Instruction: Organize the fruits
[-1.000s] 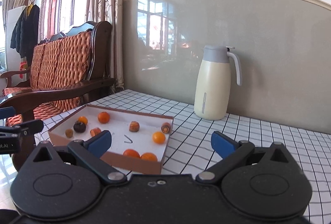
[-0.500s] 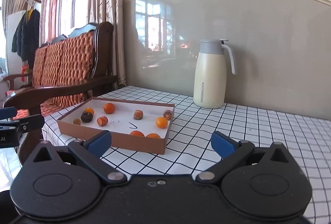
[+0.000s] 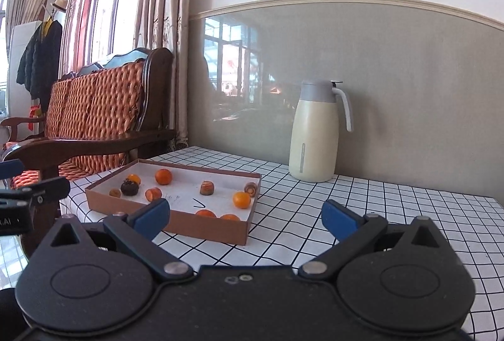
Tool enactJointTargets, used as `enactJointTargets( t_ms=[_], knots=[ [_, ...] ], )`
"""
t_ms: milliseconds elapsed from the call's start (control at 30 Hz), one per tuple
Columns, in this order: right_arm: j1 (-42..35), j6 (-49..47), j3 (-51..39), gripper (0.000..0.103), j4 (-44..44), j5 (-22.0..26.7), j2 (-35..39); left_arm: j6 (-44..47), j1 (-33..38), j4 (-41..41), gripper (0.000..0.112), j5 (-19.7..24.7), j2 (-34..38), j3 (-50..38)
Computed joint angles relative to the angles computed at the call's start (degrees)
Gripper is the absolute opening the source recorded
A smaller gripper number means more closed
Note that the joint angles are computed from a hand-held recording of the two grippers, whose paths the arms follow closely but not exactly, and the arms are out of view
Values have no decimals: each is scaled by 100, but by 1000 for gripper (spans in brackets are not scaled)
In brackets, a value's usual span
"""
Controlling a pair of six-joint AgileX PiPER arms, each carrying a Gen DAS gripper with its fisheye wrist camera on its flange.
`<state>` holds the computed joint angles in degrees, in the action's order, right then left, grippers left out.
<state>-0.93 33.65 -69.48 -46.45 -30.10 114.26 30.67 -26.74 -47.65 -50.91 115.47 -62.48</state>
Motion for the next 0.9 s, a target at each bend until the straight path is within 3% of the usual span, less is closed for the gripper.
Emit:
enactJointTargets(
  t_ms=[900],
  knots=[
    [-33, 98, -23, 97, -59, -51, 39, 65, -54, -70, 103, -203, 94, -9]
  ],
)
